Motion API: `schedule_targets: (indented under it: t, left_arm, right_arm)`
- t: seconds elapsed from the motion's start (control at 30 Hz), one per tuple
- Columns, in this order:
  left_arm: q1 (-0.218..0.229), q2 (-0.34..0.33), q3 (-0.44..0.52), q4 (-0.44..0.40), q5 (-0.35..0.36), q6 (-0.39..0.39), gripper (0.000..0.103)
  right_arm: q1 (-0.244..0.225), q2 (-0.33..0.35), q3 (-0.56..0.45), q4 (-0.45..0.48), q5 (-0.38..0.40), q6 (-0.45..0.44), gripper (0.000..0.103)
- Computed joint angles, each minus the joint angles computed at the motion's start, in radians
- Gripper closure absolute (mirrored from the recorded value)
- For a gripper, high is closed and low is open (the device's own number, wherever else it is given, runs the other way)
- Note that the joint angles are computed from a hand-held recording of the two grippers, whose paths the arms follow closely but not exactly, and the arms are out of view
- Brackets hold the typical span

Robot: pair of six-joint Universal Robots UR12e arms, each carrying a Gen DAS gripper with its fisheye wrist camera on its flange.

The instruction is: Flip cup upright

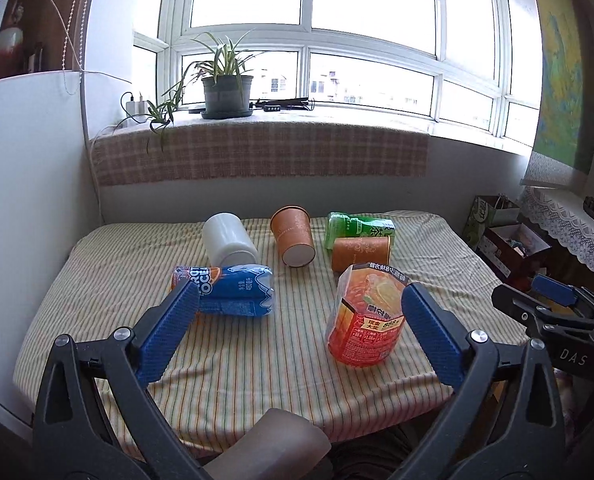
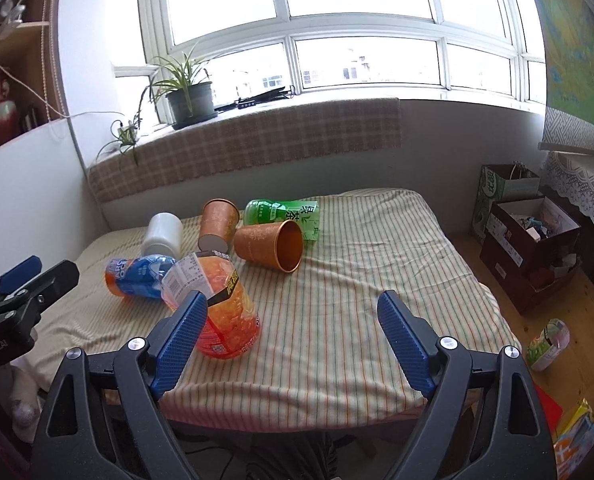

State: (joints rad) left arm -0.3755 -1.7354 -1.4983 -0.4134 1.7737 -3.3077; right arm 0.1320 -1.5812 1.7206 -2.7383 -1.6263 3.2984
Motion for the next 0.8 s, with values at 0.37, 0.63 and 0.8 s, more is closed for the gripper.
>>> schedule_targets:
  t: [0.37, 0.63, 0.8]
  left_arm:
    - [0.003, 0.008, -0.005, 0.0, 0.008, -0.011, 0.0]
    - [0.003, 0.008, -0.005, 0.0, 0.008, -0.01, 0.0]
    - [0.003, 0.007, -0.004, -0.001, 0.008, -0.01, 0.0]
  right_arm:
    - [0.012, 0.007, -0.005, 0.001, -0.014, -0.01, 0.014]
    - [0.008, 0.009, -0.007, 0.008, -0.006, 0.005, 0.014]
    - [0.007, 0.009, -0.007, 0.011, -0.005, 0.009, 0.014]
